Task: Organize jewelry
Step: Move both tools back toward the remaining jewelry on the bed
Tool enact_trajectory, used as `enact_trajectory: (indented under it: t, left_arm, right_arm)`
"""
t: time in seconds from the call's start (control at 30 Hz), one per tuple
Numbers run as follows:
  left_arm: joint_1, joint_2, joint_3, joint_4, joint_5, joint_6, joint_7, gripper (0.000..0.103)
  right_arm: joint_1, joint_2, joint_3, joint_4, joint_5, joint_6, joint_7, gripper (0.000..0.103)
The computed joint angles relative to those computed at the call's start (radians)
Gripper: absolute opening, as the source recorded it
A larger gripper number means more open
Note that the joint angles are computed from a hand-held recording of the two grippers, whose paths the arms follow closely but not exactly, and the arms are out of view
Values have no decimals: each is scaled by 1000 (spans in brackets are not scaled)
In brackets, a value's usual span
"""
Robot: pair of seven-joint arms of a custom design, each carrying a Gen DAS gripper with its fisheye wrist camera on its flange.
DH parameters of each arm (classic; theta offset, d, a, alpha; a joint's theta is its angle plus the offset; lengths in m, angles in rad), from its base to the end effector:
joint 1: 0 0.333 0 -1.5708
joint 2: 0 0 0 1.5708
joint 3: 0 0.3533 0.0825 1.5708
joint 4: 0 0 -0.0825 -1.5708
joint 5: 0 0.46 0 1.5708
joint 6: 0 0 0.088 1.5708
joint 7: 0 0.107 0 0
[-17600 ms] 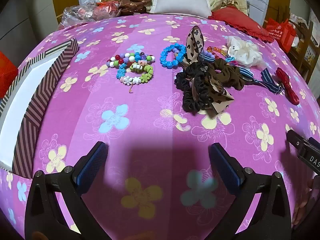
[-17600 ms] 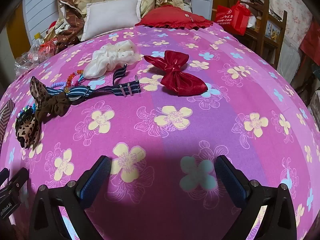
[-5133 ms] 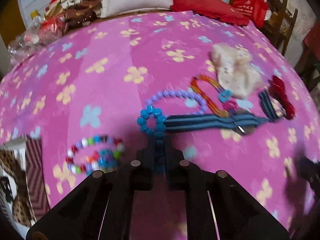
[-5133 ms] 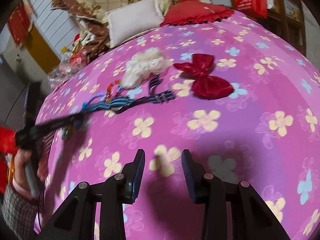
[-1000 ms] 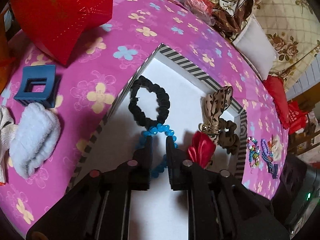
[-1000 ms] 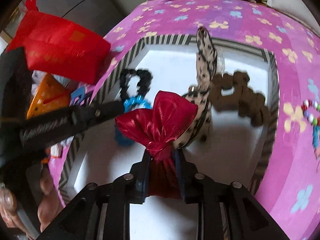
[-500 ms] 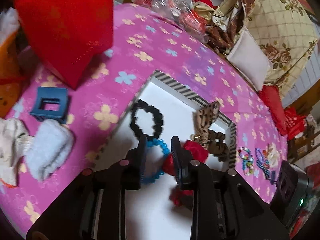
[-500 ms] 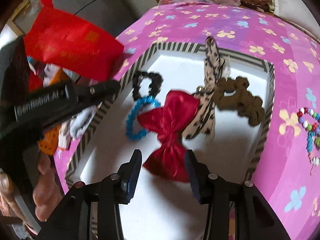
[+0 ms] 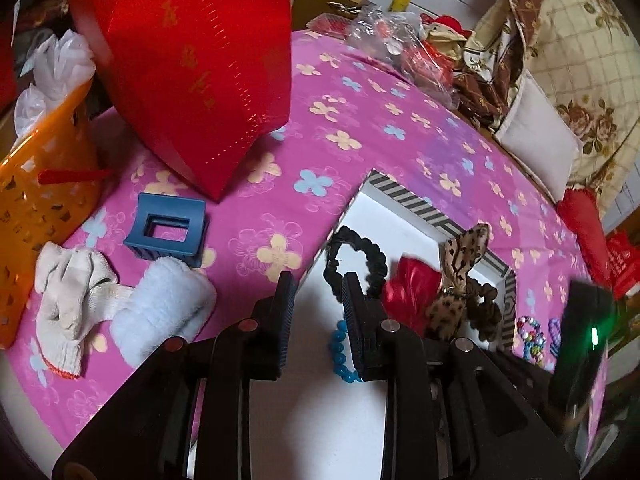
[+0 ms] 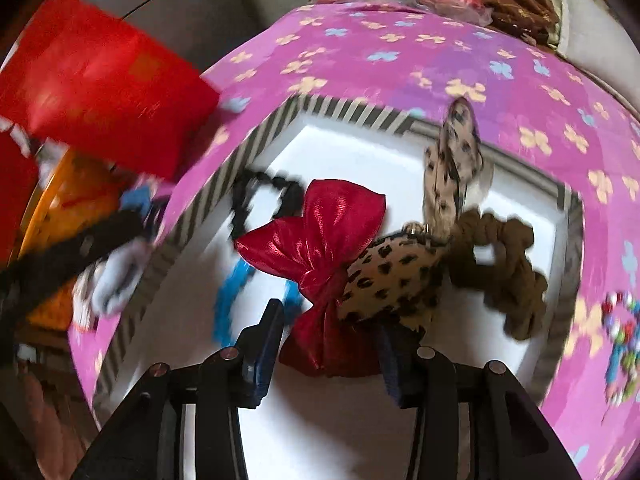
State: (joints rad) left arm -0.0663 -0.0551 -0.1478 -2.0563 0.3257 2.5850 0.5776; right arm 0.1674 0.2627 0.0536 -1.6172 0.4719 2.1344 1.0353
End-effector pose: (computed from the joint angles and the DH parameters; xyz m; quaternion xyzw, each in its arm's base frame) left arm 0.6312 -0.1447 0.5313 -0.8298 0.4641 -0.2559 0.1746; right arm 0.7266 0.1795 0.5151 -0.8443 0.4736 0.0288 0.2491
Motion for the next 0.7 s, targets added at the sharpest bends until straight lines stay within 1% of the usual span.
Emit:
enact_trajectory:
  t: [0.07,0.13,0.23,0.33,0.43,0.47,0.6,0.63,0.67,0.7]
  left_arm:
    - [1,0,-1,2,18,-8,-16,23]
    - [-1,3,-3,7,21,-12,-17,23]
    - [-5,8,-5,16,26,-12,-18,23]
    - [-11,13,-10,29,46,-15,-32,23]
    - [-21,17,-18,41,79,-17,-42,24]
    - [-27,18,-23,47,102,-21,-52,24]
    - [-45,13,-39,50,202,4,-114,24]
    - [-50,9,-46,49,254,13,-161,26]
    - [-55,6,-54,53,311,10,-209,33]
    - [-59,3,-61,57,366,1,-254,44]
  right_arm:
    - [12,32,-3,39,-24,16,33,43]
    - [7,59,1,82,-13,-5,57,43]
    - [-29,34,12,72,78,-29,31,43]
    - [-56,-37,3,5,143,-13,-5,43]
    - [-88,-130,-25,-84,203,-8,-54,43]
    - [-101,-171,-40,-125,217,-9,-70,43]
    - [-155,-265,-110,-231,240,-12,-117,43]
    - [-168,-278,-124,-249,232,-1,-120,43]
    - [-183,-297,-140,-275,215,19,-124,43]
    - [-200,-314,-156,-303,186,48,-125,43]
